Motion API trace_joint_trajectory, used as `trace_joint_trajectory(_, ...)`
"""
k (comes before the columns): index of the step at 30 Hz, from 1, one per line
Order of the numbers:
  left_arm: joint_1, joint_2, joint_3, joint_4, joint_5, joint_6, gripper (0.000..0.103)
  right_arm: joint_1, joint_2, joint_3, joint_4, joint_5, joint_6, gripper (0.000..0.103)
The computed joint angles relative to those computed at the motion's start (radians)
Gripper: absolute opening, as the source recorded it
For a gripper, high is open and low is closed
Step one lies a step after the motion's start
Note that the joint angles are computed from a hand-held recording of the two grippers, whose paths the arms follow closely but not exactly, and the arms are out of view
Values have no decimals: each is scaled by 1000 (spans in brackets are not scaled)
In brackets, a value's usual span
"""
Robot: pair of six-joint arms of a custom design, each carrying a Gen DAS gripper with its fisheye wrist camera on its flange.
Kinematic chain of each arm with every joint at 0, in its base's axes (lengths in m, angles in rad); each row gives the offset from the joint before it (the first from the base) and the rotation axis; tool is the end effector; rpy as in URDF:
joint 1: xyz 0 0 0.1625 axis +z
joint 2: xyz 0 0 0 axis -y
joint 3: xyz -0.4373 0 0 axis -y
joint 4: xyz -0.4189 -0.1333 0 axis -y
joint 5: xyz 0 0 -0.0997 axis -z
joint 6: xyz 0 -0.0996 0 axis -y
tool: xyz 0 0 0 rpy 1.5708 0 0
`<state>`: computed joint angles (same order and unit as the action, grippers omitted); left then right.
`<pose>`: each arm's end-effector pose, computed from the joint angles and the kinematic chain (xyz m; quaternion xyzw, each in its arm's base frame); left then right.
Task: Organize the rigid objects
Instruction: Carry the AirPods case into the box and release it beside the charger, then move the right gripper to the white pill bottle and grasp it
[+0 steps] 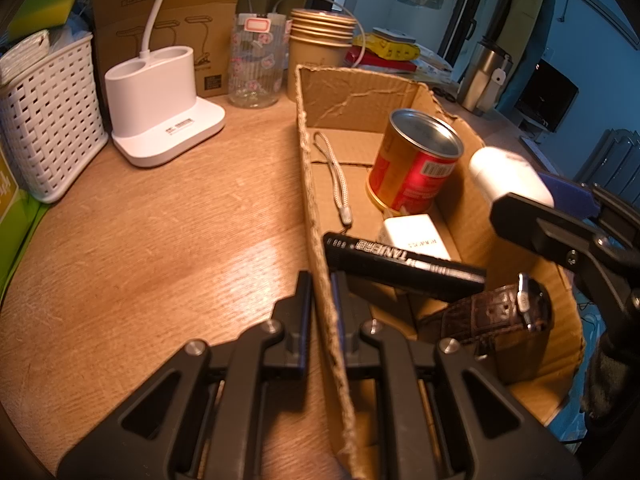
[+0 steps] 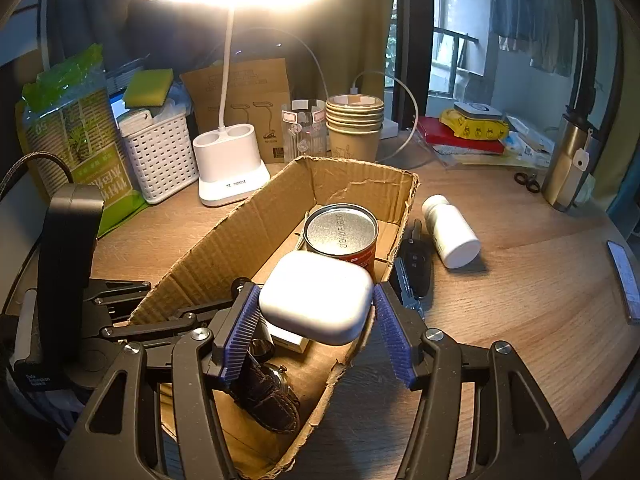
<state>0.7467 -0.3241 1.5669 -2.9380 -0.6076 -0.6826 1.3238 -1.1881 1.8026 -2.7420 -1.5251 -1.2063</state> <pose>-0.3350 -0.6031 -0.1389 0.0338 0.8844 -0.3564 0.2995 -0.0235 -0.6570 0.2949 0.4492 -0.8499 0.2199 0.1661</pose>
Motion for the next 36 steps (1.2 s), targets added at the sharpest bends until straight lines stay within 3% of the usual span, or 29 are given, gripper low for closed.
trace_joint_trajectory(3, 0, 0, 0, 1, -1, 0, 11, 2, 3, 2, -7, -7, -3, 67)
trace_joint_trajectory(10, 0, -1, 2, 0, -2, 0, 11, 1, 4, 1, -5, -4, -1, 67)
trace_joint_trajectory(22, 0, -1, 2, -1, -1, 1, 11, -24, -2, -23, 12, 65, 34, 67)
trace_joint_trajectory(36, 1, 1, -2, -2, -3, 1, 11, -68, 47, -152, 57, 103, 103, 67)
